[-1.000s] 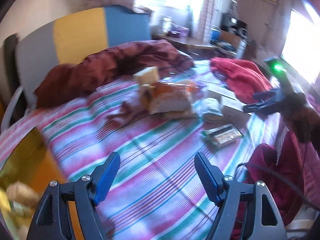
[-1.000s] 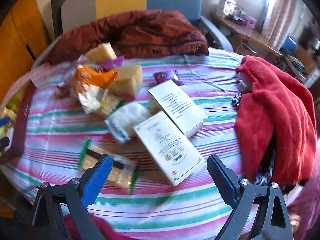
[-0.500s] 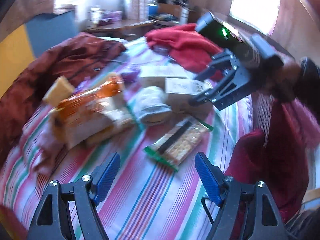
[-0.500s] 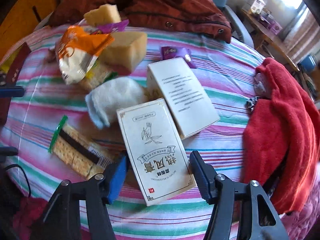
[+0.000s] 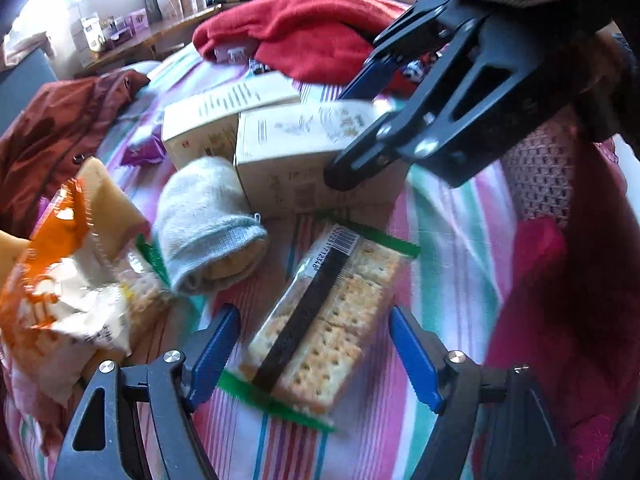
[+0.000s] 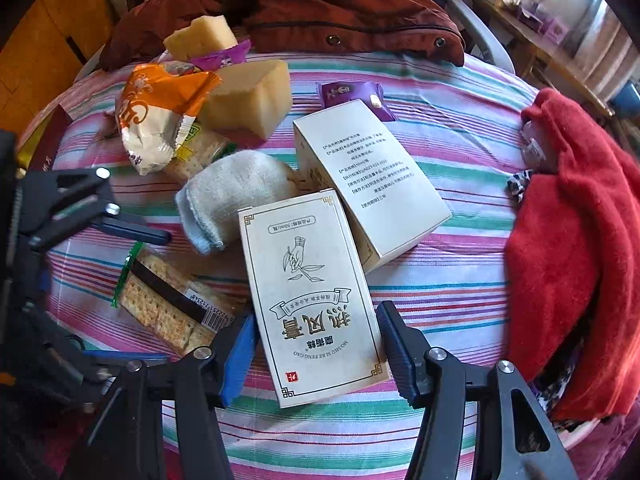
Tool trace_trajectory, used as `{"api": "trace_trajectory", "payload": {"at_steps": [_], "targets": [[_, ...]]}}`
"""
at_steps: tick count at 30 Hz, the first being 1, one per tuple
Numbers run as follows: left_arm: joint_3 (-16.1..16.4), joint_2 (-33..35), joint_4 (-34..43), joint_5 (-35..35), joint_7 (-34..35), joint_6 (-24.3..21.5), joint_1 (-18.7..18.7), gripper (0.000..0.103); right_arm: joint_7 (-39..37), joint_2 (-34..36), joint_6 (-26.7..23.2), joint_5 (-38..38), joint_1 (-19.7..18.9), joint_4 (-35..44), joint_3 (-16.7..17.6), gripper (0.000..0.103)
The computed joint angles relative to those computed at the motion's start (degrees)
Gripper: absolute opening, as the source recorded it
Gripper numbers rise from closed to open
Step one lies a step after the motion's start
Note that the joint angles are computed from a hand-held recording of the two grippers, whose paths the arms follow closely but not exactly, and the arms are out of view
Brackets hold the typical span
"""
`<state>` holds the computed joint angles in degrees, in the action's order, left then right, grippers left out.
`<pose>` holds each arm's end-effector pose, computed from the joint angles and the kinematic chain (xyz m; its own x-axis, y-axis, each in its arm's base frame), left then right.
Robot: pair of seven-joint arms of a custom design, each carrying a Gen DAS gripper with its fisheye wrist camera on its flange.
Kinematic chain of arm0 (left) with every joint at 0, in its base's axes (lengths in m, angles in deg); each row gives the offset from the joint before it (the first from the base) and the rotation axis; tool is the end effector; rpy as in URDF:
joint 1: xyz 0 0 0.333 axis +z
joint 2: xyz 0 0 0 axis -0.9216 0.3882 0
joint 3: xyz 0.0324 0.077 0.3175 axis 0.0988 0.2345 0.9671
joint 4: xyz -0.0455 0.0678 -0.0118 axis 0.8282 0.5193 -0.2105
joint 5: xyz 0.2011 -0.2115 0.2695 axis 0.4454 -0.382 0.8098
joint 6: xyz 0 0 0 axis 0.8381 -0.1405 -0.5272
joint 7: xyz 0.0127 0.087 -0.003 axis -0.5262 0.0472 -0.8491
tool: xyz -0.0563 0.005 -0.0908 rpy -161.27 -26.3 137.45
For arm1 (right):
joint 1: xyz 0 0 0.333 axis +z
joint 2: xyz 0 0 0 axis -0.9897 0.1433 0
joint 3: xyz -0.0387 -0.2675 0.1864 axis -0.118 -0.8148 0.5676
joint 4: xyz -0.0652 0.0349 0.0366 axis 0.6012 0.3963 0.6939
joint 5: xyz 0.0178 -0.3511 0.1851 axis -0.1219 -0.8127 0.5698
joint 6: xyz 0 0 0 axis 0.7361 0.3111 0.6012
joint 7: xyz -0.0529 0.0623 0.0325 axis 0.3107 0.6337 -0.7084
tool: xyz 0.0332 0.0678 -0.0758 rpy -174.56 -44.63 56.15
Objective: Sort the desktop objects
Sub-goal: 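Grasp the cracker pack with the left gripper while the right gripper grasps a white box, then place the cracker pack in the tray left while right sets the white box beside it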
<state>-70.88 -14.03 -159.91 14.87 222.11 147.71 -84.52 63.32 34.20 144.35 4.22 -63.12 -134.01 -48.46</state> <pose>0.4774 -0.3197 0.4624 -0.9991 -0.0223 0.0359 -0.0356 0.9027 -0.4288 0.4074 0.2149 0.5089 -0.1116 -0.9936 -0.0169 -0.9526 0.1118 -0.2830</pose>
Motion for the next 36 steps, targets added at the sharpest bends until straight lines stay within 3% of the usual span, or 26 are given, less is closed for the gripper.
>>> {"api": "trace_trajectory", "payload": {"at_steps": [7, 9, 11, 21, 30, 36], "targets": [[0.1, -0.5, -1.8, -4.1, -3.5, 2.5, 0.4, 0.074, -0.2, 0.0, -0.2, 1.5, 0.2, -0.2, -0.4, 0.060], [0.3, -1.9, -3.6, -4.7, -4.0, 4.2, 0.4, 0.066, -1.4, 0.8, -0.9, 1.6, 0.7, 0.6, -0.2, 0.055], [0.6, -3.1, -4.6, -5.2, -5.7, 4.8, 0.3, 0.050, -2.6, 1.7, -1.7, 0.9, 1.1, 1.6, 0.2, 0.052], [5.8, -11.8, -12.5, -13.3, -10.3, 2.9, 2.5, 0.050, -0.3, 1.3, -3.5, -1.2, 3.1, 3.2, 2.3, 0.051], [10.2, -19.8, -17.9, -18.5, -11.8, 3.7, 4.0, 0.050, 8.5, -2.2, 2.8, -1.2, 5.3, 1.7, 5.4, 0.051], [13.3, -23.8, -20.3, -19.4, -13.7, 7.2, 6.4, 0.050, 10.9, 2.3, 10.7, -4.1, 6.4, 5.2, 6.8, 0.051]]}}
